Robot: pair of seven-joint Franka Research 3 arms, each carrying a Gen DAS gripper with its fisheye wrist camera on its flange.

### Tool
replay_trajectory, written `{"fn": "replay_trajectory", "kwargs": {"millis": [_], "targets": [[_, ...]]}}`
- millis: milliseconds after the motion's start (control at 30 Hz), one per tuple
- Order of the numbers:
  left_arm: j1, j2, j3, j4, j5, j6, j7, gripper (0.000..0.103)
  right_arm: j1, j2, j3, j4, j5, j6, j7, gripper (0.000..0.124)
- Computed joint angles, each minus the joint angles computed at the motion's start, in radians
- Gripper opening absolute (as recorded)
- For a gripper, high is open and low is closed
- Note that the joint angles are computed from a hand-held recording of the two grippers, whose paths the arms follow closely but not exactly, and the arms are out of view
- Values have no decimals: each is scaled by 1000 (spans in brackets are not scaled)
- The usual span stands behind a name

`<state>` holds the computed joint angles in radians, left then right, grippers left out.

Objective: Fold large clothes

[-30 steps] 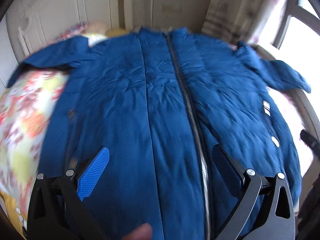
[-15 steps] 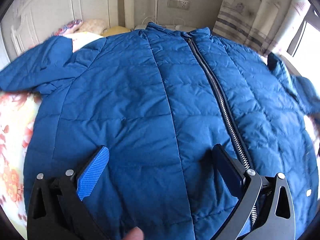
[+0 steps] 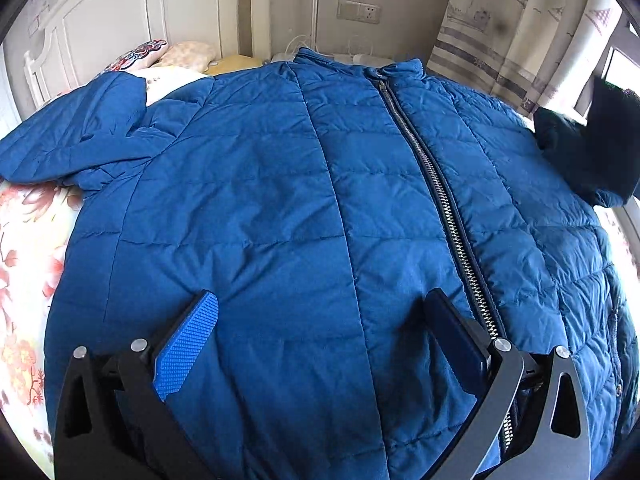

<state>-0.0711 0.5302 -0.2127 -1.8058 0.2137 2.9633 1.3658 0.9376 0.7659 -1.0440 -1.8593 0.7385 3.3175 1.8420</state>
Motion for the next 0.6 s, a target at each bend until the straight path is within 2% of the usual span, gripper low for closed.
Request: {"fn": "replay_trajectory", "kwargs": {"millis": [33,67,100,167,200,233,267,300,333,367,400,433,467,500,567,600], "targets": [[11,-2,-11,-6,-7,6,7,99,-3,-10,31,47,-76,20,-36,9],[25,-2,-25,-11,-17,12,16,99,-31,-33,96,94,-81,25,-137,9],[32,-2,-32,-13,-23,16,21,99,-67,-54,184,147,-17,23,-308,9],[40,-2,-42,-17,-32,21,29,99,-132,-57,358,292,108,-79,-658,10],[45,-2,-46,-19,-36,24,35,99,-185,-66,445,336,166,-129,-784,12],[48,-2,-49,-19,-40,26,37,99,-247,-58,533,389,161,-228,-840,25],[50,-1,-52,-19,-44,26,41,99,-296,-32,585,443,120,-352,-826,51],[49,-1,-51,-19,-45,27,41,99,-351,-13,643,484,37,-438,-769,63],[49,-1,-51,-19,-47,28,42,99,-401,38,681,560,-30,-575,-702,78],[48,-1,-51,-20,-48,28,43,99,-433,75,702,606,-92,-657,-630,77],[49,-1,-51,-21,-49,31,44,99,-432,97,688,617,-85,-688,-618,77],[52,0,-54,-21,-52,31,47,99,-429,86,688,592,-40,-663,-659,78],[55,1,-57,-20,-55,32,49,99,-450,45,722,544,-15,-647,-687,80],[61,-1,-64,-25,-59,36,54,99,-440,-20,722,461,49,-642,-718,81],[71,-3,-75,-29,-69,37,60,99,-488,-132,798,330,129,-593,-775,84],[48,-10,-50,-27,-61,26,41,99,-496,-199,811,243,215,-558,-847,86]]}}
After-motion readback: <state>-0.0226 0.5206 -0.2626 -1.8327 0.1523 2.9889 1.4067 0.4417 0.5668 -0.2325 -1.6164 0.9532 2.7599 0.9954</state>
